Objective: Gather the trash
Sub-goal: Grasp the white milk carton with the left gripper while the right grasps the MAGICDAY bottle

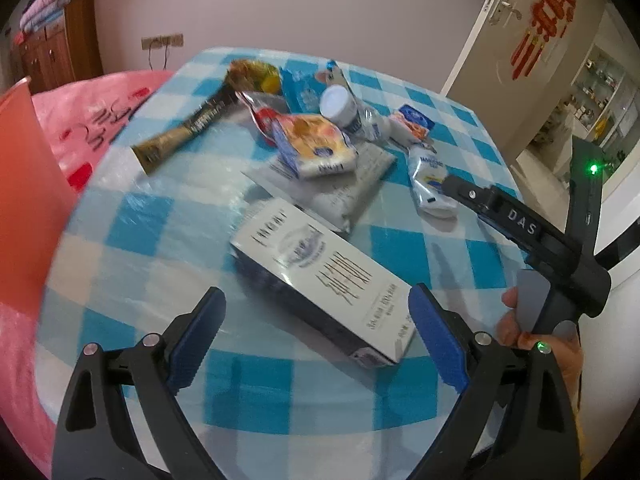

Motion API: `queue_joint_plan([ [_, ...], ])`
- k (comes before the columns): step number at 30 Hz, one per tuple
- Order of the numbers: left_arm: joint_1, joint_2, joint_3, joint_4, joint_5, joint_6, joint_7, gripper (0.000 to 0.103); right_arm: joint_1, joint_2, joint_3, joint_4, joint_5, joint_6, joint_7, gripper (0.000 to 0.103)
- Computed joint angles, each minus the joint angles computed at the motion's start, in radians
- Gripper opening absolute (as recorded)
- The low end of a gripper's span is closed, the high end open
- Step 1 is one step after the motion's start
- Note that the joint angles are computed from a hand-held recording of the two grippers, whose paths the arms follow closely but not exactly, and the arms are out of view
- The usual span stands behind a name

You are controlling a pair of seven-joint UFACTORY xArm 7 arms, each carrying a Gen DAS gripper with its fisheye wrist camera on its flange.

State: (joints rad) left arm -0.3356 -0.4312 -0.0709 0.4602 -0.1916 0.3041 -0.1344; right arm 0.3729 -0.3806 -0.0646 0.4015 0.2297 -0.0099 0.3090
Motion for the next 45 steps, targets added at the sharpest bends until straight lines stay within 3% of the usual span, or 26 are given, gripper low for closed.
queue_joint_plan([
  [3, 0.041, 0.04, -0.056, 0.027, 0.048, 0.007, -0.074, 0.093, -0.082, 0.025, 0.075, 0.022, -0.045, 0.01, 0.021, 0.093],
  [8, 0.076, 0.111, -0.101, 0.089, 0.121, 0.039, -0.19, 0.093, -0.11, 0.043, 0.092, 0.034, -0.081, 0.003, 0.022, 0.093],
  [13, 0.098, 0.164, -0.116, 0.142, 0.194, 0.088, -0.295, 0.093, -0.005, 0.061, -0.014, 0.045, -0.043, -0.011, -0.043, 0.092],
  [18, 0.103, 0.205, -0.112, 0.177, 0.248, 0.128, -0.38, 0.093, 0.04, 0.075, -0.047, 0.058, -0.017, -0.011, -0.101, 0.092],
  [22, 0.114, 0.216, -0.123, 0.195, 0.32, 0.161, -0.452, 0.093, 0.077, 0.084, -0.072, 0.07, 0.018, 0.007, -0.147, 0.086],
  [25, 0.106, 0.214, -0.12, 0.206, 0.341, 0.193, -0.471, 0.087, 0.089, 0.091, -0.08, 0.078, 0.055, 0.018, -0.174, 0.082],
  [34, 0.084, 0.21, -0.086, 0.213, 0.289, 0.221, -0.426, 0.082, -0.069, 0.108, 0.078, 0.097, -0.004, 0.05, -0.121, 0.081],
  [38, 0.077, 0.191, -0.061, 0.183, 0.223, 0.188, -0.364, 0.078, -0.168, 0.107, 0.168, 0.1, -0.096, 0.069, -0.039, 0.079],
  [41, 0.069, 0.173, -0.042, 0.156, 0.162, 0.158, -0.302, 0.076, -0.201, 0.103, 0.193, 0.098, -0.144, 0.072, 0.01, 0.074],
  [45, 0.058, 0.155, -0.021, 0.127, 0.096, 0.125, -0.214, 0.075, -0.325, 0.1, 0.305, 0.115, -0.296, 0.113, 0.14, 0.067],
])
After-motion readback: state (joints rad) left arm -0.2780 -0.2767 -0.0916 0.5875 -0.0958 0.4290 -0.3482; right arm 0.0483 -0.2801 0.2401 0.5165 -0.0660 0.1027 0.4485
